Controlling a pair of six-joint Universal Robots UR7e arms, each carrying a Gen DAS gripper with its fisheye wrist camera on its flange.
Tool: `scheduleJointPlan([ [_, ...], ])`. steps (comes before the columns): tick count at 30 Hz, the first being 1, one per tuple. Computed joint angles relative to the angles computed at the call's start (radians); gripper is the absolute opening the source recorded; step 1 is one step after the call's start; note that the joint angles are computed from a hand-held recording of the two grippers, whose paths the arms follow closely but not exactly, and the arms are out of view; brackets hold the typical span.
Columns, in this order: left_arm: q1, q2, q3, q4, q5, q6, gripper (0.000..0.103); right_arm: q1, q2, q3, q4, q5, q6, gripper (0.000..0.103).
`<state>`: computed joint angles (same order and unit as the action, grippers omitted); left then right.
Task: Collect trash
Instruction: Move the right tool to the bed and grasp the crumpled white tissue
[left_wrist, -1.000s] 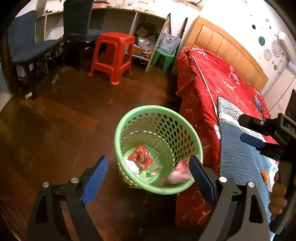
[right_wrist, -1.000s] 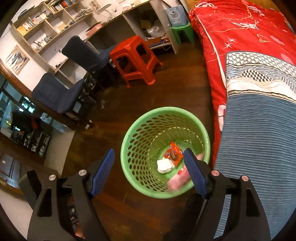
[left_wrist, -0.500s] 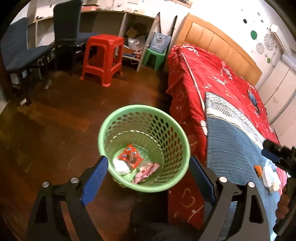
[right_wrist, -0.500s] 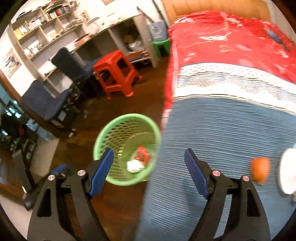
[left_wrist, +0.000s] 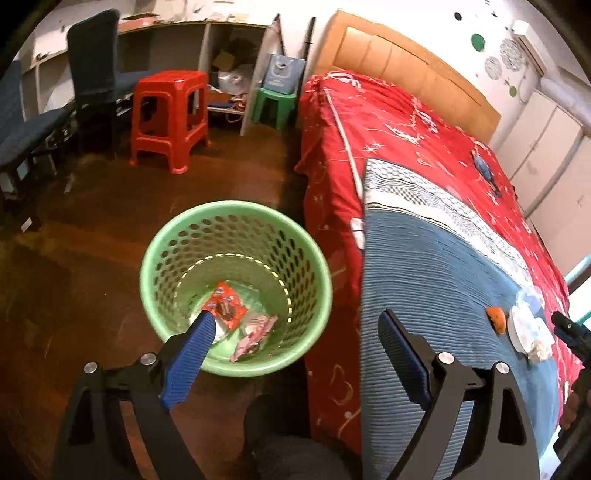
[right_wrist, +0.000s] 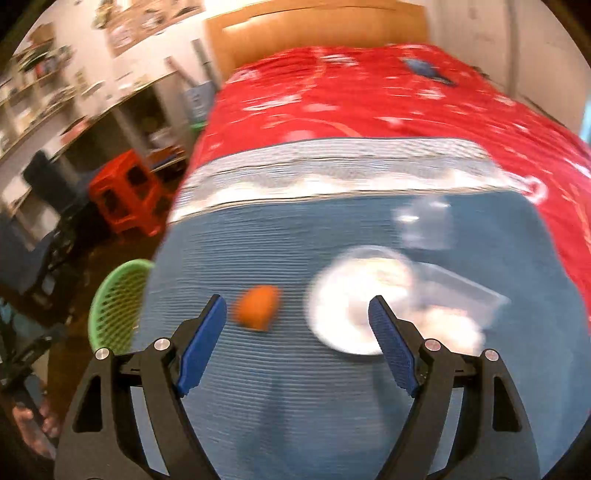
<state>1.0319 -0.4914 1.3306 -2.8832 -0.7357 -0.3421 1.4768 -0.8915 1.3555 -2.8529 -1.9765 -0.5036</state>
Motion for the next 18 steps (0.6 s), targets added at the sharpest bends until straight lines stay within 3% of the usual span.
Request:
scheduleJointPlan([
  [7, -0.020, 0.047, -0.080, 0.046, -0.034, 0.039, 0.086, -0.078, -0.046, 0.010, 0.023, -0.009, 0.105, 0.076],
  [18, -0.056, 0.148, -0.241, 0.133, -0.081, 0.126, 0.086, -0.107, -0.039, 0.007, -0.041, -0.045, 0.080, 0.068],
])
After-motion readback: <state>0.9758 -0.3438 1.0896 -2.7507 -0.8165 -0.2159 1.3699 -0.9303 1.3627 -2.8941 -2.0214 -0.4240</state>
